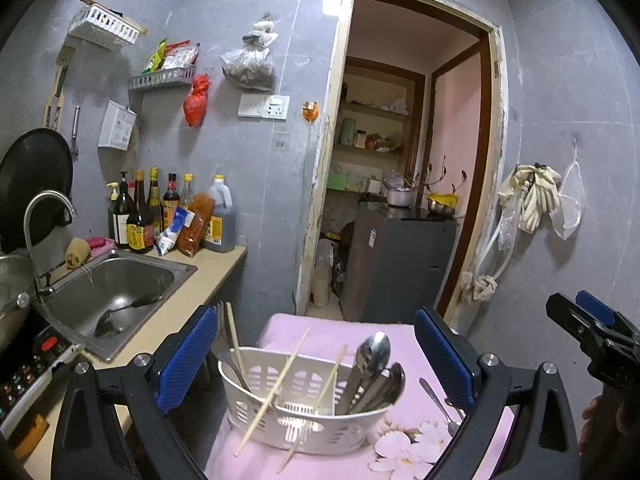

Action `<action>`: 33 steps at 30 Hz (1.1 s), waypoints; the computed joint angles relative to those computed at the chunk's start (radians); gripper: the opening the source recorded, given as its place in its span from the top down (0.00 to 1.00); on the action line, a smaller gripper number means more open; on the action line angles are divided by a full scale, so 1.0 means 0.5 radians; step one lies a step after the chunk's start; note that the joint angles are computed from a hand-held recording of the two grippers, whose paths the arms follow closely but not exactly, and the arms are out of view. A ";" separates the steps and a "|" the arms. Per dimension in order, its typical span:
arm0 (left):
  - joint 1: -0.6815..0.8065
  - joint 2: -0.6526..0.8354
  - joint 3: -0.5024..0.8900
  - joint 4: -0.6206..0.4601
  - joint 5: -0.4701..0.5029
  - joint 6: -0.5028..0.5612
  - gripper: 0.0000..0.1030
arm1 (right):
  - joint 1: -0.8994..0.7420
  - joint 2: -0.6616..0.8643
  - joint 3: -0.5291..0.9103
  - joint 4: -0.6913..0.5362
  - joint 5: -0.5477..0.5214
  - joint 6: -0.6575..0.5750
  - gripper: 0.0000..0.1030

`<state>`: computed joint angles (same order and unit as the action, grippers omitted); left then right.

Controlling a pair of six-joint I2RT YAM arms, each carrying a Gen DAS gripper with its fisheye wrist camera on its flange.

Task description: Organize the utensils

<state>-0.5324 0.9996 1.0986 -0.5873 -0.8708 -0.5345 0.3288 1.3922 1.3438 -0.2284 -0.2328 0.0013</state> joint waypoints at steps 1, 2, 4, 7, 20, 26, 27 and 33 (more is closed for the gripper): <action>-0.006 0.013 0.006 -0.002 0.003 -0.006 0.04 | -0.015 0.002 -0.002 -0.003 -0.005 -0.001 0.01; -0.015 0.026 0.009 0.001 0.003 -0.013 0.04 | -0.032 0.002 -0.009 -0.002 -0.012 -0.003 0.01; -0.031 0.052 0.021 0.019 0.013 -0.016 0.04 | -0.064 0.002 -0.017 -0.002 -0.026 -0.006 0.01; -0.068 0.107 0.038 0.061 0.010 -0.010 0.04 | -0.114 0.000 -0.025 0.002 -0.042 -0.016 0.01; -0.145 0.272 0.106 0.193 0.039 0.059 0.03 | -0.237 0.021 0.025 0.002 -0.088 -0.045 0.01; -0.193 0.254 0.107 0.184 -0.003 0.105 0.03 | -0.213 -0.030 -0.007 0.001 -0.070 -0.066 0.01; -0.206 0.247 0.108 0.177 -0.013 0.109 0.03 | -0.209 -0.042 -0.016 0.002 -0.061 -0.065 0.01; -0.235 0.242 0.133 0.160 0.018 0.149 0.03 | -0.235 -0.094 -0.029 -0.026 -0.042 -0.066 0.01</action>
<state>-0.6500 1.1208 1.1653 -0.5075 -0.8616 -0.4601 0.2115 1.3450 1.3294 -0.2415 -0.2536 -0.0318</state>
